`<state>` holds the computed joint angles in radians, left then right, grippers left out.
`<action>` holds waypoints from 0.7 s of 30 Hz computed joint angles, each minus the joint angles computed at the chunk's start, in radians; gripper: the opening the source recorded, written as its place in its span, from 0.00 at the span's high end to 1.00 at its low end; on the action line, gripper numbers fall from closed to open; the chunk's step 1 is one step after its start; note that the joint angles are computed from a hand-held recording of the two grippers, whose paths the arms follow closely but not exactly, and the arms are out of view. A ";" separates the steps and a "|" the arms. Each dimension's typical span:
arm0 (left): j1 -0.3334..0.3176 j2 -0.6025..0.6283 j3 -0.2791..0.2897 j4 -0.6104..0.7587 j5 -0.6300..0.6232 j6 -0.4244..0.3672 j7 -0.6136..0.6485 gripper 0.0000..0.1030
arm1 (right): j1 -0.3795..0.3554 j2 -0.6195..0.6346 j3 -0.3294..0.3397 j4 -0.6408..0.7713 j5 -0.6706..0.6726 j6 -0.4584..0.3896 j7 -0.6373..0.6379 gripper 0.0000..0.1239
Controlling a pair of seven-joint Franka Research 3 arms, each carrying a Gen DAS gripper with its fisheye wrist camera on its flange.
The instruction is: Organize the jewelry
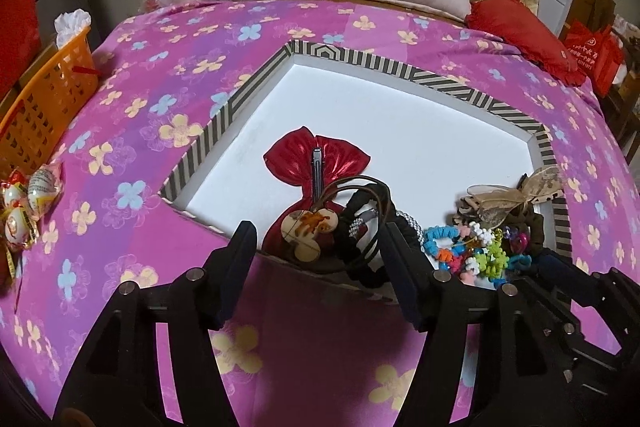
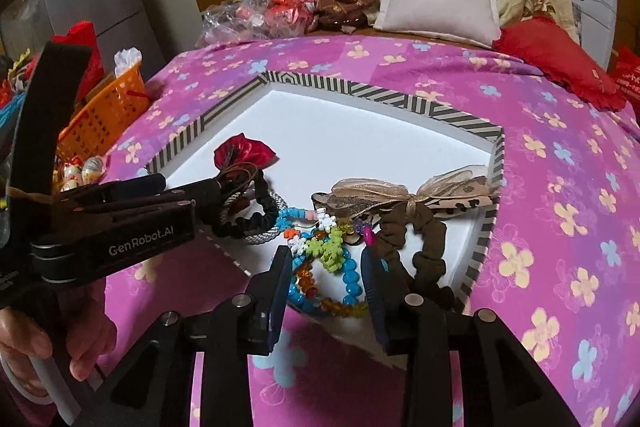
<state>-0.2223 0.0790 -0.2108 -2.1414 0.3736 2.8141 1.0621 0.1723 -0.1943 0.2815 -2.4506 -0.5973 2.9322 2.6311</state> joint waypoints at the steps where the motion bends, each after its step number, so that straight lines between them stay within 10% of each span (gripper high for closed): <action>1: 0.000 -0.006 0.001 -0.006 0.004 0.003 -0.004 0.38 | -0.004 -0.012 0.004 -0.010 -0.005 0.006 0.018 0.72; 21: 0.071 -0.321 -0.050 -0.272 0.288 0.105 -0.277 0.38 | -0.093 -0.222 0.191 -0.109 0.025 -0.063 0.166 0.50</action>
